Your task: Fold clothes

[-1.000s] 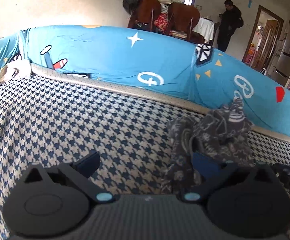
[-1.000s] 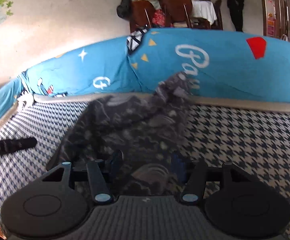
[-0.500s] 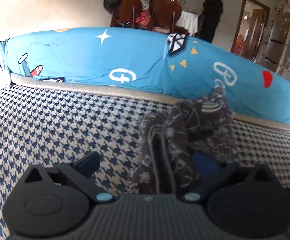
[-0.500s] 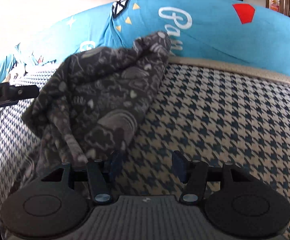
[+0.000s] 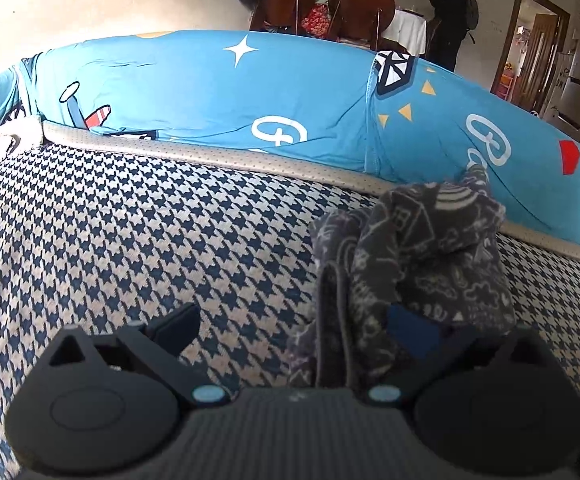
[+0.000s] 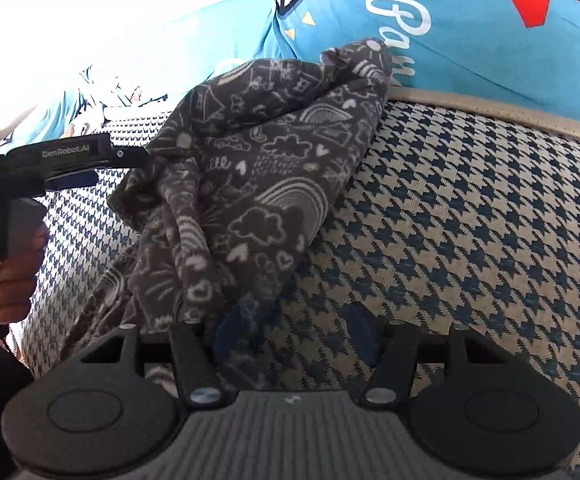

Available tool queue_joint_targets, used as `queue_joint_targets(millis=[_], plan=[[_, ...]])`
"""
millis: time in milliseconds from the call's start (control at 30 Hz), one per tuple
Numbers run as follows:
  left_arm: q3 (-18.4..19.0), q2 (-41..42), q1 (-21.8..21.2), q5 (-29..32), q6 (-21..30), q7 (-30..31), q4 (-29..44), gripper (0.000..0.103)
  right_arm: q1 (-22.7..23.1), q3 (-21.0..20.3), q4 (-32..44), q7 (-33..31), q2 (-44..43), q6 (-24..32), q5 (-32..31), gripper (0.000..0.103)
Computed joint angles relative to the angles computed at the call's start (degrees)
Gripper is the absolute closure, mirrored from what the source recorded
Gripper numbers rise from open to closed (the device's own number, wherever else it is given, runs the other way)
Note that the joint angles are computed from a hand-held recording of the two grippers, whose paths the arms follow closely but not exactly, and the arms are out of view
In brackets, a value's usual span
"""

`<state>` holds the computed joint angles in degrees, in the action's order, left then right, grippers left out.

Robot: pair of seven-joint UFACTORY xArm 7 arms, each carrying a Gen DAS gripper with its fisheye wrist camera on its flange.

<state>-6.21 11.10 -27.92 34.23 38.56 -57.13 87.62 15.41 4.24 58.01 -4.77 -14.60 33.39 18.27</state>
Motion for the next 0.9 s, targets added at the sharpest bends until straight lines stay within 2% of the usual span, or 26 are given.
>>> queue_joint_targets(millis=[200,367,467,667,733,800,900], plan=[[0.0,-0.2,0.2,-0.1,-0.2,0.3,-0.4,0.000,2.1,-2.8,-2.9,-4.3,-4.5,-2.4,6.9,0.043],[0.1,0.2,-0.2,0.7,0.4,0.0,0.1,0.000,4.5,-4.8,-5.2,-7.9,-7.7,-1.6,12.8,0.042],[0.2,0.8,-0.5,1.5,1.5,-0.2,0.8,0.000,5.2,-5.0,-5.5,-10.0,-8.0,-0.4,13.9,0.041],[0.4,1.9,-0.4,-0.4,2.5,-0.4,1.6,0.000,4.0,-4.4,-4.6,-9.6,-6.3,3.3,13.8,0.041],[0.5,2.1,-0.3,-1.2,2.2,-0.3,1.7,0.000,4.4,-5.0,-4.1,-11.2,-6.2,5.0,15.8,0.048],[0.5,1.8,-0.2,-1.7,1.5,-0.2,1.3,0.000,4.0,-4.0,-4.0,-11.7,-6.7,4.7,15.1,0.072],[0.5,1.3,-0.2,-1.8,0.6,-0.1,0.6,0.000,3.8,-2.4,-5.3,-10.9,-8.4,2.2,14.2,0.086]])
